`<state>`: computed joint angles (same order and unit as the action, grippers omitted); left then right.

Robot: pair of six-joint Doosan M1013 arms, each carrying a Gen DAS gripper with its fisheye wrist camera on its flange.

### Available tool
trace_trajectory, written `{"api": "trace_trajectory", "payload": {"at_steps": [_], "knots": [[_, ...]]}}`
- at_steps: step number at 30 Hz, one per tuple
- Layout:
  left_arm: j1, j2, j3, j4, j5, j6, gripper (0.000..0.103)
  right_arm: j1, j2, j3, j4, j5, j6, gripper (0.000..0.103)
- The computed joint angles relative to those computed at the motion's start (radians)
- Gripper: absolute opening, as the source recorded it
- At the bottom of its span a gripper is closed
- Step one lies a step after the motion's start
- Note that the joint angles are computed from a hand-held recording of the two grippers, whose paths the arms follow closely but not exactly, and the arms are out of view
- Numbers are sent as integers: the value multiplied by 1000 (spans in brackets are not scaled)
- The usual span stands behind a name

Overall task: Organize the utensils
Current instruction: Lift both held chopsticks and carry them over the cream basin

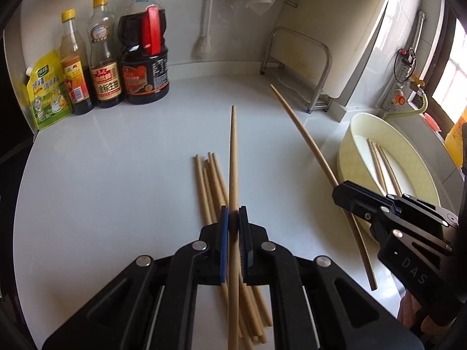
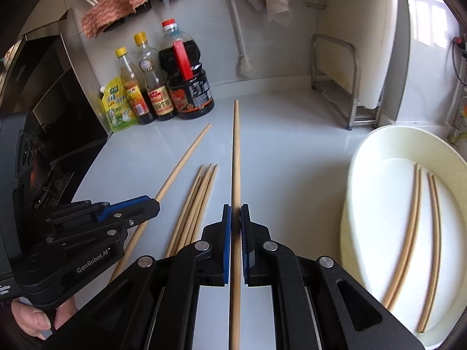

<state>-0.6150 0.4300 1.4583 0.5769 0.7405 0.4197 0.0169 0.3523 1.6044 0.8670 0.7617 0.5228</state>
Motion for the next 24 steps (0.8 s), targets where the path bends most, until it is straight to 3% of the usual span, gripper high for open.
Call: {"api": "trace_trajectory", "payload": {"at_steps": [4,11,24], "knots": [[-6,26,-62,-20,-25,67,7,-45,-12,-12,35,-42,20,6],[-20,99,-202,-105,-45,225,7,-113,5,-51,-29,-119,162,6],[-51,264,-497,-239,34,492,8,-173,46,-94,-140,-125,336,6]]}}
